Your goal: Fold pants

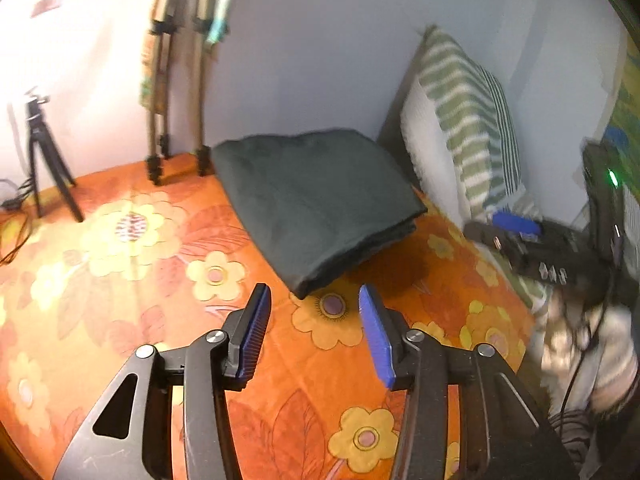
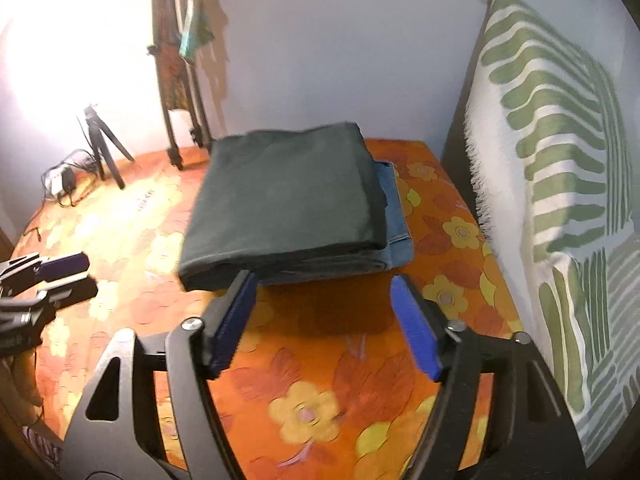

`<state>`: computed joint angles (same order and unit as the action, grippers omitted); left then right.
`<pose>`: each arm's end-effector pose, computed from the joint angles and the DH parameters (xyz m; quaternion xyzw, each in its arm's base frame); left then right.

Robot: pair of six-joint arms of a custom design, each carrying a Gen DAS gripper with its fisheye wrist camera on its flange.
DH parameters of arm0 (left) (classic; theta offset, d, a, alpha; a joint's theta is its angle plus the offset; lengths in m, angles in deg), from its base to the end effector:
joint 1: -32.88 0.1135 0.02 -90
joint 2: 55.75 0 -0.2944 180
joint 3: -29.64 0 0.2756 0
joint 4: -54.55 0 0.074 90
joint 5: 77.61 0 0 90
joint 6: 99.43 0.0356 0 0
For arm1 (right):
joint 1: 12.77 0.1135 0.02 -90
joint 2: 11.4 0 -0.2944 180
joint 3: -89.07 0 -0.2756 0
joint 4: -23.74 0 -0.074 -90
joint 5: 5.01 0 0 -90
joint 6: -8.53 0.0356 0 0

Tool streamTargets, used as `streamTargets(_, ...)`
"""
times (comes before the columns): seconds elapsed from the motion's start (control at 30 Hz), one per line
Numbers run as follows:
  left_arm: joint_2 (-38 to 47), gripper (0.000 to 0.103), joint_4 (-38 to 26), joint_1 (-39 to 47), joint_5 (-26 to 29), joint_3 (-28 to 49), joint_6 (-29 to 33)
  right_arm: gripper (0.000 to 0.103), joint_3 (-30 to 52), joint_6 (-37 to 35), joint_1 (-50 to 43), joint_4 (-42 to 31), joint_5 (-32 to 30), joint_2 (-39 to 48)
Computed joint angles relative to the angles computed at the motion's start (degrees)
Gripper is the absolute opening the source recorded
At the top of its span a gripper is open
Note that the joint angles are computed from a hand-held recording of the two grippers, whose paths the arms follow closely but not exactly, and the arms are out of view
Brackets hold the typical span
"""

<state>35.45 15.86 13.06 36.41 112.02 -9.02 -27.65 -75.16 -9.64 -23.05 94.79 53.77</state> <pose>0.3436 -0.1392 0.2870 0.2343 0.8842 -0.2509 0.3167 0.2438 0.0073 0.2897 0.0560 0.9311 -0.0507 0.3569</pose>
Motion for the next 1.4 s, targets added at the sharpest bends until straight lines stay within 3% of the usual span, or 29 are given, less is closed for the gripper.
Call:
streamTargets(0.13, -4.07, 0.056, 0.67, 2.36, 1.01, -2.83, -3.42, 0.077, -1.63, 5.77, 6.62, -2.76, 3.75, -5.93)
streamTargets(0.4, -12.67, 0.066, 0.24, 5.02, 0.74, -9.11, -5.66, 0.084, -3.56, 15.40, 24.61, -7.26, 19.68, -11.81)
streamTargets(0.67, -19.64, 0.068, 2.07, 1.57, -6.12, -14.38, -2.38, 0.098, -4.78, 19.85, 35.33, -7.91, 30.71, -14.31)
streamTargets(1.0, -20.98, 0.068, 0.30, -3.66, -10.14, -15.32, -3.77, 0.102, -5.39, 20.17, 38.56, -7.71, 32.09, -14.26)
streamTargets(1.13, -21.17, 0.079, 0.22, -5.00, -11.04, -15.38, -3.77, 0.103, -5.70, 20.93, 38.14, -7.45, 32.58, -14.58)
streamTargets(1.4, -21.87, 0.080, 0.14, -5.72, -13.75, -15.54, -3.28, 0.103, -6.34, 21.61, 35.79, -6.86, 31.57, -14.97)
